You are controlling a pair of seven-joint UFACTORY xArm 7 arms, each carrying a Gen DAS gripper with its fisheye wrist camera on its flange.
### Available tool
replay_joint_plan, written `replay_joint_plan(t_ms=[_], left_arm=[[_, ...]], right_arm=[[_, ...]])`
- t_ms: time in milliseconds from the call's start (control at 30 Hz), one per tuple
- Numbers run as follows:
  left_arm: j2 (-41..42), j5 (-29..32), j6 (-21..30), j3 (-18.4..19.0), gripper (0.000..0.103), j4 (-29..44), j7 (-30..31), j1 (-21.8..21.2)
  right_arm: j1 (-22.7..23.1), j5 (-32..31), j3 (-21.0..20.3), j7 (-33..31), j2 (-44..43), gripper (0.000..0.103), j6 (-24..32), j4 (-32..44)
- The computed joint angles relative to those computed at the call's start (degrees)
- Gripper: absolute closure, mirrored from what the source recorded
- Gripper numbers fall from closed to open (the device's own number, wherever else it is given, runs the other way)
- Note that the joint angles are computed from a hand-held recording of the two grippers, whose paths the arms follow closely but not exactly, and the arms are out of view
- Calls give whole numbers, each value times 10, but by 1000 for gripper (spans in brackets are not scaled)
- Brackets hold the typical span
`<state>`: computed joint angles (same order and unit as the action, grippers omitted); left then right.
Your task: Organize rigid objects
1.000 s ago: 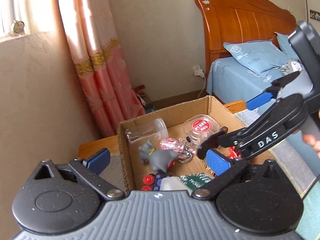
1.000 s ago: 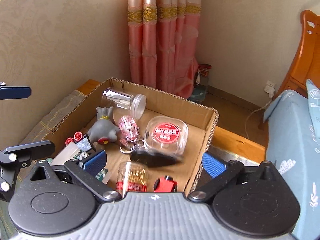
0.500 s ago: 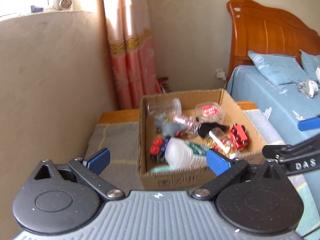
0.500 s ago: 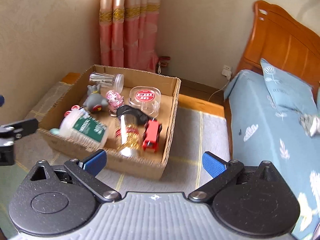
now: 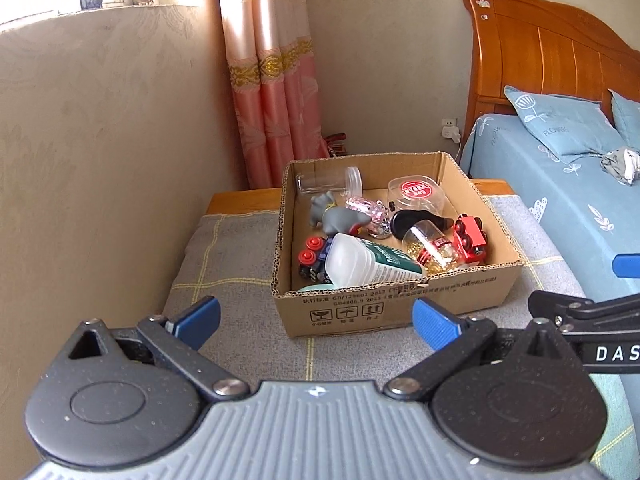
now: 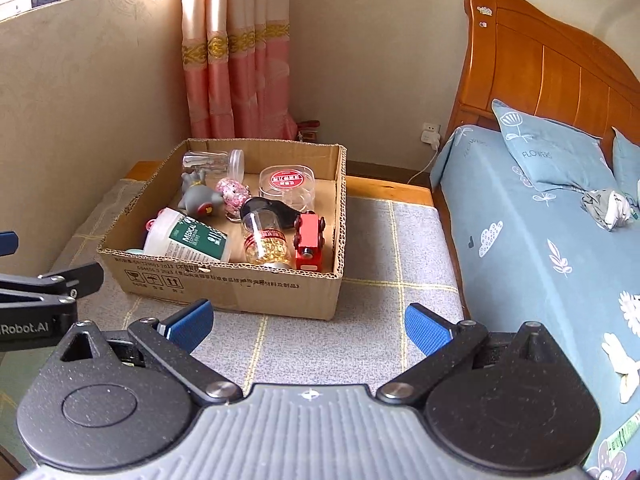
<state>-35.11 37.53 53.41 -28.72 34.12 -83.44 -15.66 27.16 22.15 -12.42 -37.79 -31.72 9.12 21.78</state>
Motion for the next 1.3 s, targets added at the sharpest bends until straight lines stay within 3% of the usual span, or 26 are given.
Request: replay_joint_plan(t_ms=[1300], left_arm=[[15, 12, 35, -1, 1, 22, 1, -16]], right_arm=[[3, -22, -7, 24, -15, 0, -16, -7]])
